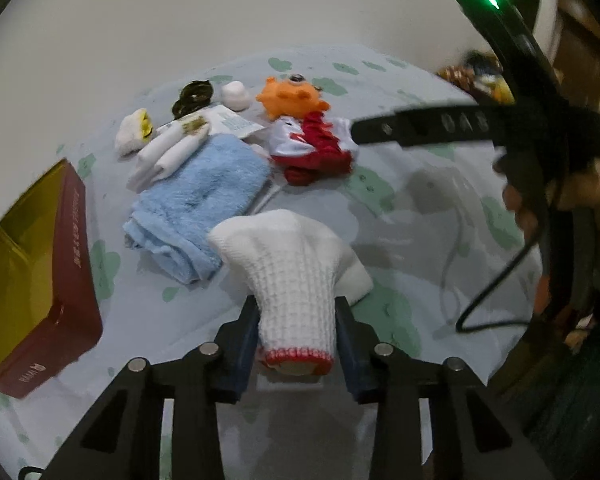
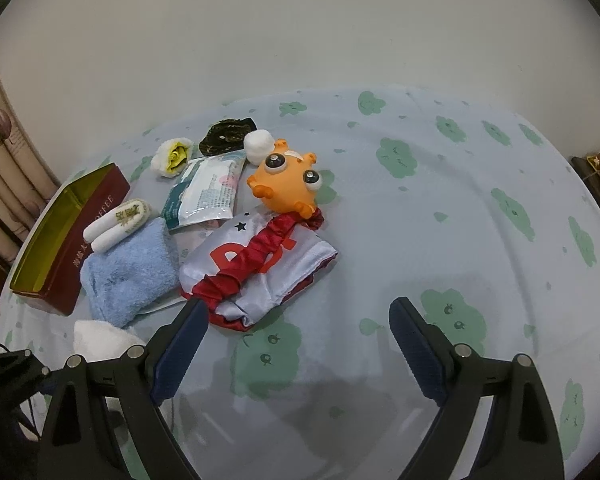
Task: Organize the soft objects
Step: 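Lift the white glove with the left gripper and carry it over the tin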
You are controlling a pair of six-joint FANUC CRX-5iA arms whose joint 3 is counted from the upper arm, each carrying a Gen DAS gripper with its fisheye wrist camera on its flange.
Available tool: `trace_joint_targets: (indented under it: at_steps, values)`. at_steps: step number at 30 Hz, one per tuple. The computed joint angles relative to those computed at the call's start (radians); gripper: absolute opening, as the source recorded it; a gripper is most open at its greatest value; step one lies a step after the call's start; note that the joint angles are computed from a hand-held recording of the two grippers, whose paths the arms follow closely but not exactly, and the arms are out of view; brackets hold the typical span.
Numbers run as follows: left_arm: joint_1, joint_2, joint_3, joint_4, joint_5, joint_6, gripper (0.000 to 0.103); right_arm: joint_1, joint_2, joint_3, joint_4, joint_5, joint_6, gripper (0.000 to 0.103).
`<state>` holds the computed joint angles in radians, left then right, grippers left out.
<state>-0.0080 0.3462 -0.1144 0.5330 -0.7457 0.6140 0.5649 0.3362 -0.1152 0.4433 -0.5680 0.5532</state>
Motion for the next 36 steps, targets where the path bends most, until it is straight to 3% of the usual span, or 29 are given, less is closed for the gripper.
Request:
trace_joint_targets:
  at_steps: [2,5,15,25,36]
  values:
    - [0.005,0.008,0.009,0.018,-0.011,0.001,0.026,-0.001,0.0,0.0,0.0,0.001,-0.003,0.091]
    - [0.008,0.012,0.017,0.026,-0.018,0.012,0.022,-0.002,0.002,0.001,-0.006,0.003,0.003,0.091]
    - [0.025,-0.018,0.006,0.071,0.006,0.005,0.022,-0.004,-0.001,-0.003,-0.004,0.0,-0.007,0.091]
    - [0.069,-0.039,0.044,-0.011,0.107,0.15,0.022,-0.001,0.004,0.01,0.011,-0.009,0.013,0.09]
    - [0.134,0.001,0.156,-0.213,0.153,0.44,0.022,-0.026,0.047,0.107,-0.064,0.005,0.165,0.088]
